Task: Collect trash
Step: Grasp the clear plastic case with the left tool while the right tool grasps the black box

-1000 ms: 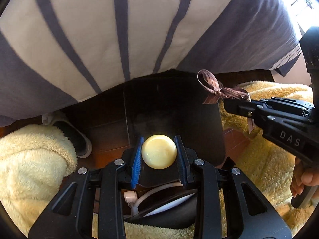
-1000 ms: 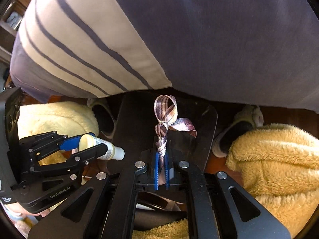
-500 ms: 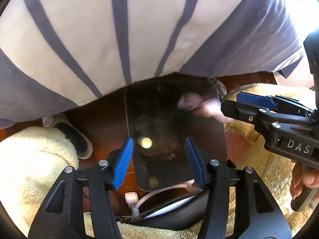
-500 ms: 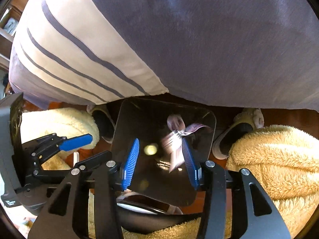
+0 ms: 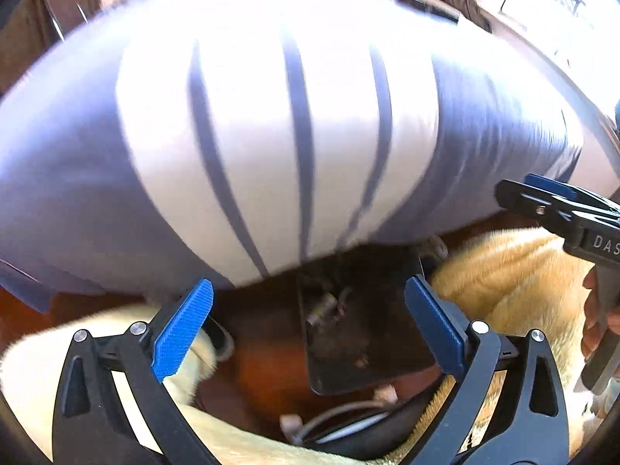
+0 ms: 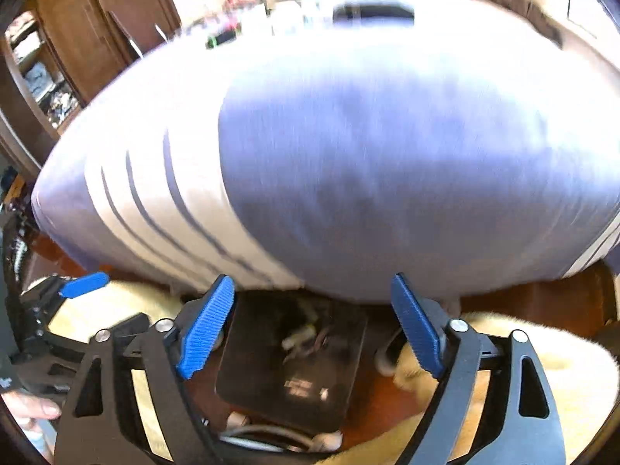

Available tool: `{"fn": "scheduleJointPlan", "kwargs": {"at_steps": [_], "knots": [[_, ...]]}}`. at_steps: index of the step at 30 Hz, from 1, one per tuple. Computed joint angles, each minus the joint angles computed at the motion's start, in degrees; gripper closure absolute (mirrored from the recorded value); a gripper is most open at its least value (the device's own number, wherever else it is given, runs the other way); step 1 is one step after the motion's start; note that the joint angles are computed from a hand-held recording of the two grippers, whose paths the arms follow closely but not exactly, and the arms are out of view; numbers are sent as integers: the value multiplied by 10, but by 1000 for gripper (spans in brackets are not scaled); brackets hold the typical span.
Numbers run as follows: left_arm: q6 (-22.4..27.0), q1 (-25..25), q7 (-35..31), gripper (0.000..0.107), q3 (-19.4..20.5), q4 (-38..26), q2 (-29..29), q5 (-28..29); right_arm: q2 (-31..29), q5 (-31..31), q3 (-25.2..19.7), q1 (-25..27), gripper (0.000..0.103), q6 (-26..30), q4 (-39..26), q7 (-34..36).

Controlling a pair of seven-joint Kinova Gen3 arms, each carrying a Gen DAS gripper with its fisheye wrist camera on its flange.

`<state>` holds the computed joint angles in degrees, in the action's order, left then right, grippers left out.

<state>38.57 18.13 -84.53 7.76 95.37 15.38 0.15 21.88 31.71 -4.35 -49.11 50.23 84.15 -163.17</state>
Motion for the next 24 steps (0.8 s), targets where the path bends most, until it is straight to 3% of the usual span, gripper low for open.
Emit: {"fn": "scheduleJointPlan", "kwargs": {"at_steps": [7,11,24], "knots": [[-19,9,43,13,-25,-37,-33,-64,-5,85,19,-13,8,57,-49,-15],[-24,-16,20,13,-16,-68,-22,-47,10,93,24,7,4,62,-86,5],[69,-10,4,13,-40,-316,144,-58,110,25,63,71,4,108,-280,148]]}}
